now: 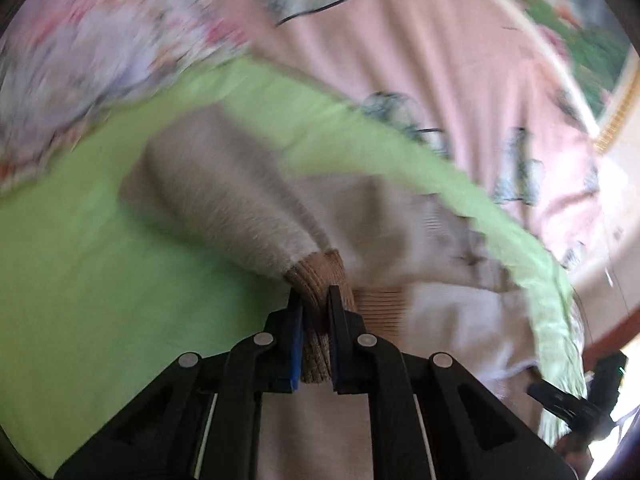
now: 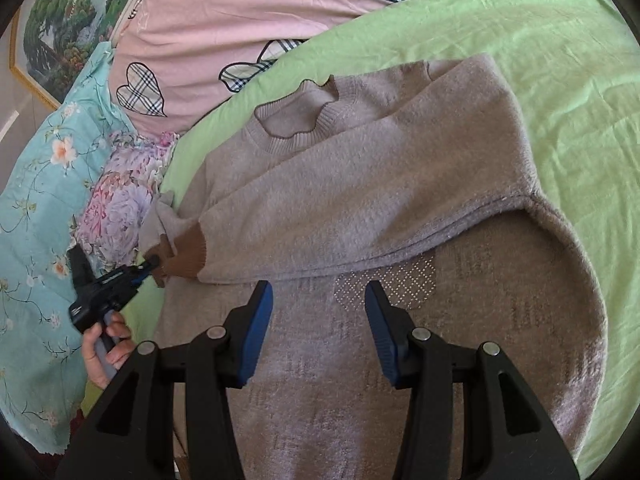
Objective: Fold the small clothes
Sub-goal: 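Fold the sleeve across the body with the right gripper while the left gripper grasps the other cuff, then fold the other sleeve across the body with the left gripper and release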
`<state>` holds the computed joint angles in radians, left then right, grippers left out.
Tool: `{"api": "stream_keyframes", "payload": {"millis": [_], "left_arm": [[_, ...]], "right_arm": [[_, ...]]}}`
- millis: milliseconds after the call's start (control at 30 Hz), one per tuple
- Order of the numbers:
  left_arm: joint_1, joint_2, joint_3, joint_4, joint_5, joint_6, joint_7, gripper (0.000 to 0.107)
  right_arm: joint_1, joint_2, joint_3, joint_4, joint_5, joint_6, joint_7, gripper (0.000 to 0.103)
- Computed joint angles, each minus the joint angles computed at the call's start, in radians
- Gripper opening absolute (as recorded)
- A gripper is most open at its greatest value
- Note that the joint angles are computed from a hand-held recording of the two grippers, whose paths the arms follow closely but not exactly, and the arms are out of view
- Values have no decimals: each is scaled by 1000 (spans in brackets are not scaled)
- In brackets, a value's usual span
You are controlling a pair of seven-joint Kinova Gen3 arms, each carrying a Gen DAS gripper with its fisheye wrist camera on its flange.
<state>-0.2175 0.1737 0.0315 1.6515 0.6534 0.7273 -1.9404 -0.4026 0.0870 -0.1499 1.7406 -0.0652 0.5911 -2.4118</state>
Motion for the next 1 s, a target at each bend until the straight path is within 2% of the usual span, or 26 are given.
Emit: {"api": "stream_keyframes", "payload": {"millis": [133,267,433,600,667,733,833,867,900,1000], "left_arm": [[51,-47,49,-30,76,16,-78,8],[132,-16,95,-83,150,25,-137,8],[256,109,163,-168,124,-7,-116,8],[380,242,169,-249,-47,-16,35,9],[393,276,169,-266,-100,2,79,10],[370,288,190,-258,-107,28,87,12],[330,274,211,-221,-92,45,69,30],[319,256,209,-199,-92,48,61,42],[303,229,207,-166,-87,41,45,48],[239,148,190,-71,-53,40,-17,49]], "right_arm": [[0,-23,2,17,16,-10,-25,49],[-3,-70,0,40,94,-4,-107,49],[28,-133,-14,75,185,32,-225,49],[64,-178,-35,103,217,59,-285,49],[71,-181,-41,103,220,60,-286,49],[76,-176,-42,102,216,54,-283,49],[76,-163,-37,101,190,30,-264,49],[75,-156,-34,99,180,23,-254,49],[74,-148,-32,95,170,18,-244,49],[64,-105,-19,69,109,1,-168,50]]}}
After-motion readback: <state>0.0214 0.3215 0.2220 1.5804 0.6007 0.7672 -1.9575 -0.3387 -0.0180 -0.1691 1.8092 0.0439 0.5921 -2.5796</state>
